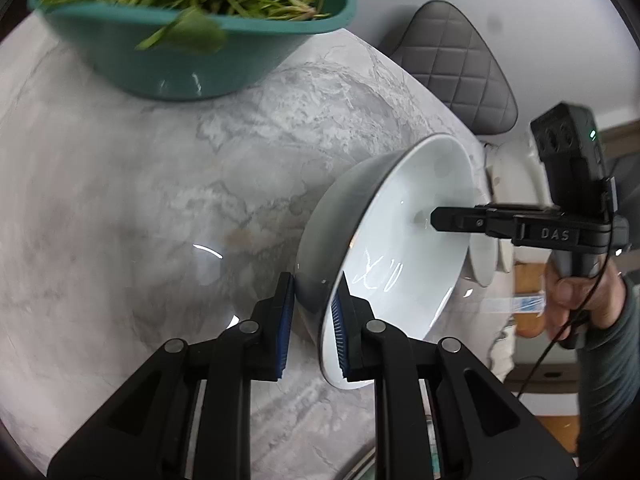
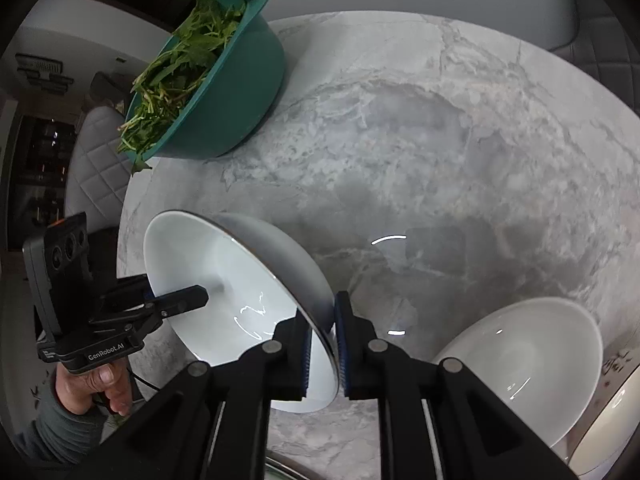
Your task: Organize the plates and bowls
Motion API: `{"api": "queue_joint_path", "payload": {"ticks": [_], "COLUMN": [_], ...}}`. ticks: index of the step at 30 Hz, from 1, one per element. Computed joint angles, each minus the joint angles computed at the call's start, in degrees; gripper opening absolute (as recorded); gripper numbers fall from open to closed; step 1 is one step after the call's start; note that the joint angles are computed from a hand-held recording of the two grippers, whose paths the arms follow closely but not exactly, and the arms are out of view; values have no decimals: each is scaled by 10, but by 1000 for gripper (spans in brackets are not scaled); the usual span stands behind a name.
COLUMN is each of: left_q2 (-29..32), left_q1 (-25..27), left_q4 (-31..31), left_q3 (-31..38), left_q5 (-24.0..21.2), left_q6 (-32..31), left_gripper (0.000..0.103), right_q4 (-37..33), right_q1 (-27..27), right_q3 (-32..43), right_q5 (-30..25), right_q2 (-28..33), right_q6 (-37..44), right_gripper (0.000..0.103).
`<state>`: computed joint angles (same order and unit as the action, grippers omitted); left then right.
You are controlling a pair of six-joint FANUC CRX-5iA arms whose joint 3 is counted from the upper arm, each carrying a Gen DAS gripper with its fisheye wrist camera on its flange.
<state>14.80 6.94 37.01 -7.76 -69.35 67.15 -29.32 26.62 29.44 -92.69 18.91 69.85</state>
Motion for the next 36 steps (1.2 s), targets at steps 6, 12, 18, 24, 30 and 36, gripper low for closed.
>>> {"api": "queue_joint_path", "payload": {"ticks": [6,12,18,24,30,36], "left_q2": [-8,-26,-57,-92,-104,-103], "left_q1": [15,17,30,50,62,64], "left_q4": [12,-10,-18,-35,-47,-50], "left_q3": [-13,-21,-59,-102,-122,-124], "left_q5": [-32,-58,-81,-98,-101,-96], "left_q6": [1,4,0,-9,-15,-22], "left_gripper": [16,16,16,16,16,16], "right_q4": [-32,-62,-66,-71,-80,-78], "right_q1": [-7,-3,14,31,37,41], "right_q3": [-6,2,-10,-43,-80,-117], "right_q5": [-7,-28,-40,-39,-18,5], "right_q2": [-11,-21,-31,-52,-68,-84], "right_q6": [-30,-58,-75,-85,-93,-102], "right_gripper": [17,21,21,21,21,21]}}
